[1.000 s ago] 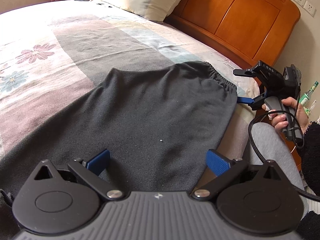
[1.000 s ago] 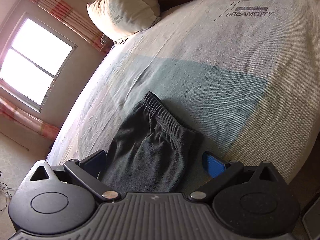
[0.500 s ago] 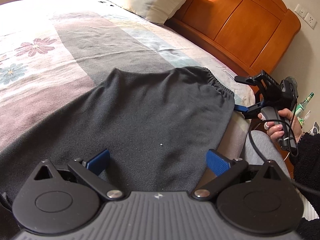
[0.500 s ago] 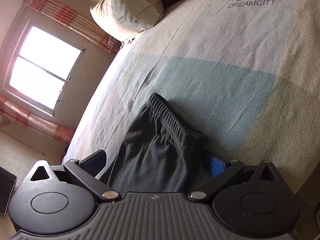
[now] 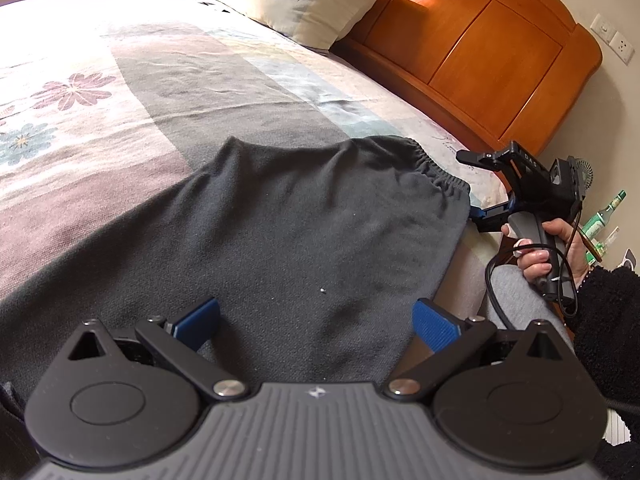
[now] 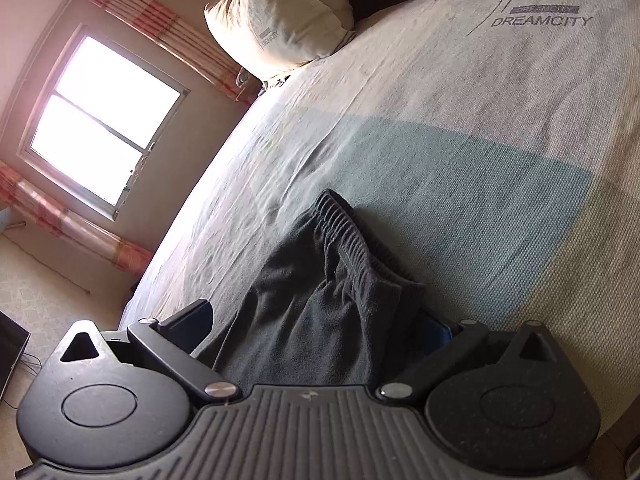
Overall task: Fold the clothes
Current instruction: 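Close the right tool on the elastic waistband of the sweatpants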
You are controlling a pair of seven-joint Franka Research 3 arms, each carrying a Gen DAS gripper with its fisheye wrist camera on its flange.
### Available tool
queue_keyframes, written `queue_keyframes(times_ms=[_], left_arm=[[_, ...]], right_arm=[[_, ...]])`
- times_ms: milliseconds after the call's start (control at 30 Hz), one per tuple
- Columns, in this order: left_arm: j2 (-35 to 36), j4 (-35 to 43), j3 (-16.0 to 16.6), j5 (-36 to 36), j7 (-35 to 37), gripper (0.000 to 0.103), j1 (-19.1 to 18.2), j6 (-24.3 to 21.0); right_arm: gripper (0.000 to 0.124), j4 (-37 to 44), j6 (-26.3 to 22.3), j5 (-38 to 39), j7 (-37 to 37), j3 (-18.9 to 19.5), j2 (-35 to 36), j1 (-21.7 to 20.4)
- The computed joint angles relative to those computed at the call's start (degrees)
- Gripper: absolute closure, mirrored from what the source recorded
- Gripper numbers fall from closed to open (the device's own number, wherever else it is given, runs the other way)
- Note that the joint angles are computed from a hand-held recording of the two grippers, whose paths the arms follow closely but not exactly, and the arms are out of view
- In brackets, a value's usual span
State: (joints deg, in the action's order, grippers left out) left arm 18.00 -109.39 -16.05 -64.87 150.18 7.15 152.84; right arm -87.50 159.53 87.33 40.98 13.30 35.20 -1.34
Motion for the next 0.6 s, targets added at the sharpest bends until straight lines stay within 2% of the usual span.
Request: queue_keyframes(times_ms=[167,333,433,600], left_arm=[[-0.1,-0.1,0.0,-0.2,0.1,0.001,0.1,-0.1],[-0.1,-0.1,0.1,-0.1,0.0,0.001,0.1,-0.3],[0.0,0.0,0.1,-0.3,0.1,0.001,0.2,-0.5],[-0.2,-0.2,0.1,-0.7,0.3,0.001,0.3,-0.7]], right_arm=[[0.021,0.4,-4.8,2.9,-3.2,0.3,0.4,-1.9],[0.021,3.5,-1.8,-6.2,4.3,-1.5,2.1,1.3],[0.021,3.6,-2.7,-9.7,4.3,-0.2,2.5,0.7],[0.021,6.3,-4.8,-7.1,1.7,2.4,4.8,-2.4]])
